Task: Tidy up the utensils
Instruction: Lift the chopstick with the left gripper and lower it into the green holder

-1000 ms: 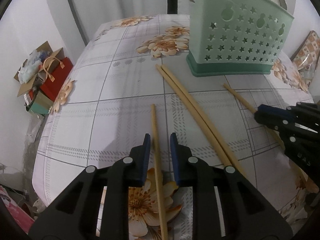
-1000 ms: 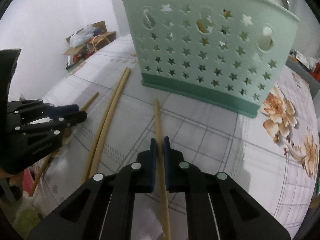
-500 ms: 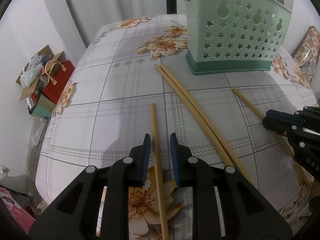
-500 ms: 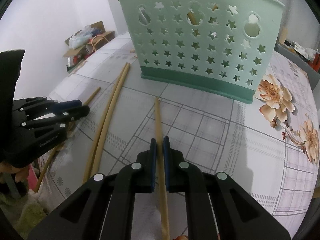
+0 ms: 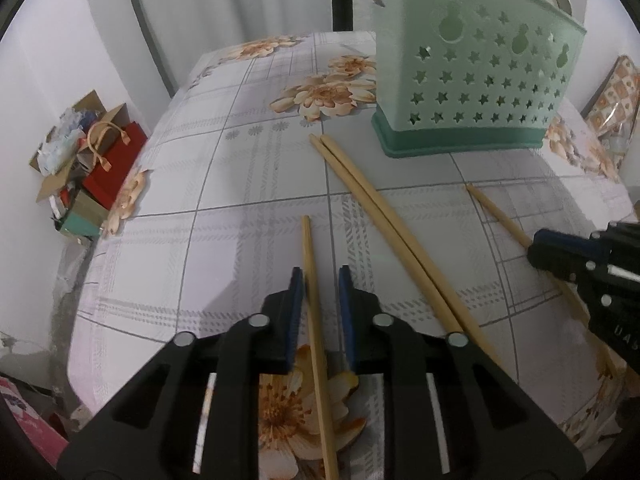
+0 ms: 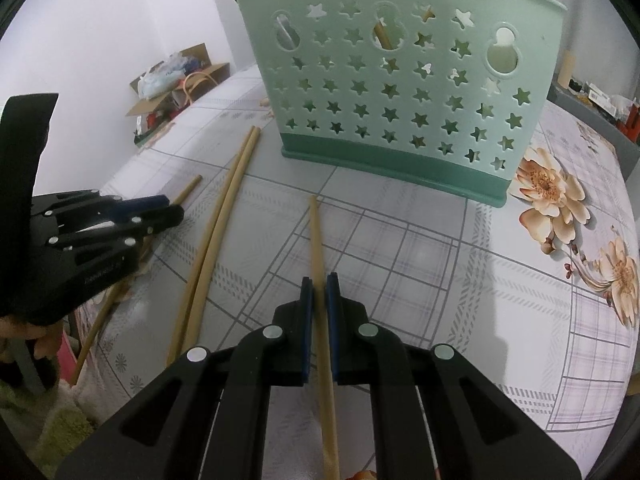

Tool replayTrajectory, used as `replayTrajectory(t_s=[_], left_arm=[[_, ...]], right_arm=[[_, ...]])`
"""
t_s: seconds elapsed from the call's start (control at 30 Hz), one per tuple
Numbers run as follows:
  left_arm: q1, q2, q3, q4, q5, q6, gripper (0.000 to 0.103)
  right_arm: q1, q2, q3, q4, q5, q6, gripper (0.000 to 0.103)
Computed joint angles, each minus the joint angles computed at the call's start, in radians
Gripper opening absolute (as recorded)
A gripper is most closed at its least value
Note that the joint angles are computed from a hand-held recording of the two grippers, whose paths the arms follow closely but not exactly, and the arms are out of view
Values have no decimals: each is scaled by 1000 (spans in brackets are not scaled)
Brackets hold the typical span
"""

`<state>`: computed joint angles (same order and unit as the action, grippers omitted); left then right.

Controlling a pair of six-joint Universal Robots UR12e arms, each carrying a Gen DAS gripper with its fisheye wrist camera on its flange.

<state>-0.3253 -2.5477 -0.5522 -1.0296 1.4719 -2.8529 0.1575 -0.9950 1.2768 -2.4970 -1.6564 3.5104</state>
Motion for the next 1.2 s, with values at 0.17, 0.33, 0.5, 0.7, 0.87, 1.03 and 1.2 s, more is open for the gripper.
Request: replayTrajectory(t_s=[0.17,0.33,0.5,0.7,0.87,1.03,1.2], left_arm=[[14,-24,57,-60,-50,-54,5],[47,7,11,-17,-186,-119,5],[76,58,-62,62,-315,-162,5],[107,121,-149,202,-447,-199,5],[116,125,-135,284,-512,-230,4],[111,102,-72,373,-551,-249,4],[107,30,92,398,-629,-299,4]], right_arm=[[1,2,-4,4,-2,1,8],[1,2,-2,-1,-6,5,7],[1,1,1,-5,-2,4,8],[0,0,3,-8,-2,5,8],[-2,-3,11,-23,4,10,7],[-3,-7,17,-28,9,10,7],[-3,-9,21,-32,10,10,7]])
